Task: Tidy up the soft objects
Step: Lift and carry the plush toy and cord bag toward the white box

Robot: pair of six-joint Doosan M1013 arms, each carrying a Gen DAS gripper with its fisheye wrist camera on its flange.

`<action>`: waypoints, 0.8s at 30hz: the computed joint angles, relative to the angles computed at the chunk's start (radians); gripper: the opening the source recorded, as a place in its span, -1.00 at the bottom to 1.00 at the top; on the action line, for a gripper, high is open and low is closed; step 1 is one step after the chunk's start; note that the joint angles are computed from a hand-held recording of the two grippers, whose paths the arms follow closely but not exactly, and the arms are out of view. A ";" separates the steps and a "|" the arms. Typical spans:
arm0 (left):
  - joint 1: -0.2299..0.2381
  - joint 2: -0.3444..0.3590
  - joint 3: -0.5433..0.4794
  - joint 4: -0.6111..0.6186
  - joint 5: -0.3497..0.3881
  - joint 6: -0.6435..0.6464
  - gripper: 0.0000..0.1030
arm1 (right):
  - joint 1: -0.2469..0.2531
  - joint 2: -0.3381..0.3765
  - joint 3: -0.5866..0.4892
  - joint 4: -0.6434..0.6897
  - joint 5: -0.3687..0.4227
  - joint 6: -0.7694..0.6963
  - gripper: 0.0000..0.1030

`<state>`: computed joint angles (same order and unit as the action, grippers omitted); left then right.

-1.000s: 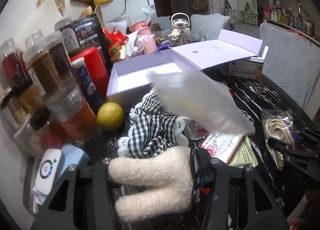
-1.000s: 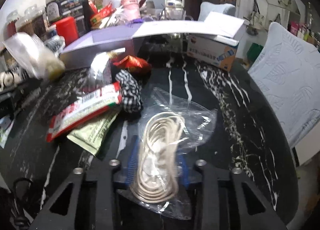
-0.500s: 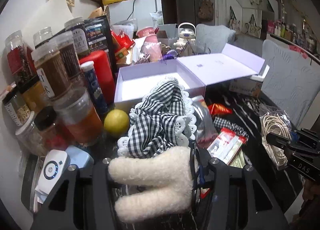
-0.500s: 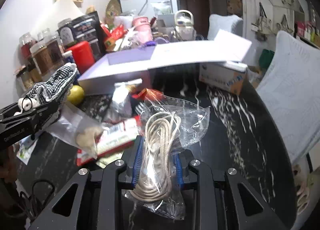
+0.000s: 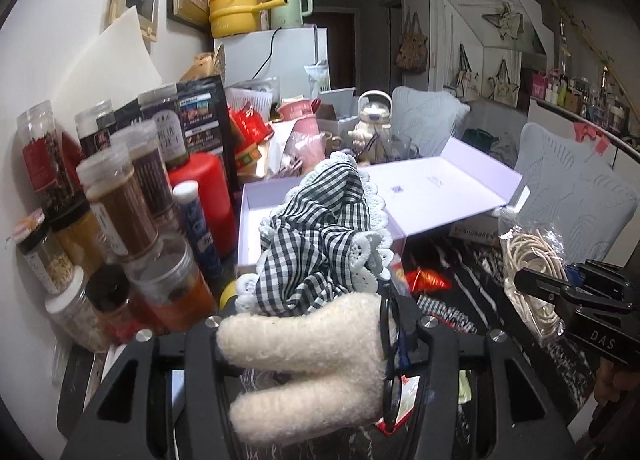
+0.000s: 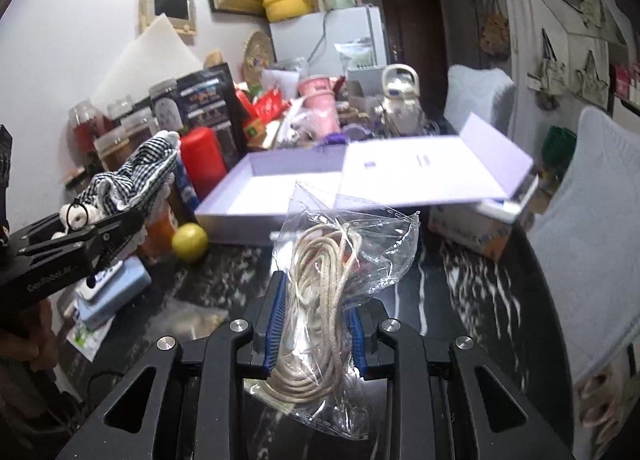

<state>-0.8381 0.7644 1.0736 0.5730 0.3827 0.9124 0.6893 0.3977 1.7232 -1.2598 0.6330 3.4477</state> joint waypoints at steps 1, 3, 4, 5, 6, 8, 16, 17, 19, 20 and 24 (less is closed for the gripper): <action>0.001 0.001 -0.005 -0.001 -0.005 0.000 0.00 | -0.002 -0.002 -0.005 -0.010 -0.001 -0.006 -0.46; 0.002 0.005 -0.017 -0.008 -0.015 0.005 0.00 | -0.006 -0.005 -0.013 -0.026 -0.004 -0.014 -0.46; 0.004 0.008 -0.023 -0.022 -0.024 0.015 0.00 | -0.009 -0.006 -0.019 -0.037 -0.007 -0.021 -0.46; 0.005 0.008 -0.025 -0.032 -0.033 0.023 0.00 | -0.012 -0.006 -0.022 -0.044 -0.010 -0.024 -0.46; 0.007 0.011 -0.032 -0.050 -0.042 0.039 0.00 | -0.015 -0.006 -0.027 -0.048 -0.014 -0.030 -0.46; 0.010 0.022 -0.053 -0.064 -0.051 0.051 0.00 | -0.024 -0.005 -0.038 -0.053 -0.026 -0.047 -0.46; 0.025 0.086 -0.183 -0.173 -0.040 0.163 0.00 | -0.062 0.016 -0.092 -0.058 -0.053 -0.100 -0.46; 0.027 0.095 -0.201 -0.181 -0.039 0.169 0.00 | -0.069 0.020 -0.102 -0.062 -0.059 -0.105 -0.46; 0.033 0.116 -0.244 -0.200 -0.033 0.186 0.00 | -0.079 0.025 -0.116 -0.066 -0.068 -0.116 -0.46; 0.035 0.127 -0.265 -0.206 -0.031 0.194 0.00 | -0.085 0.029 -0.124 -0.071 -0.074 -0.121 -0.46; 0.045 0.179 -0.371 -0.213 -0.002 0.205 0.00 | -0.108 0.044 -0.158 -0.100 -0.092 -0.126 -0.46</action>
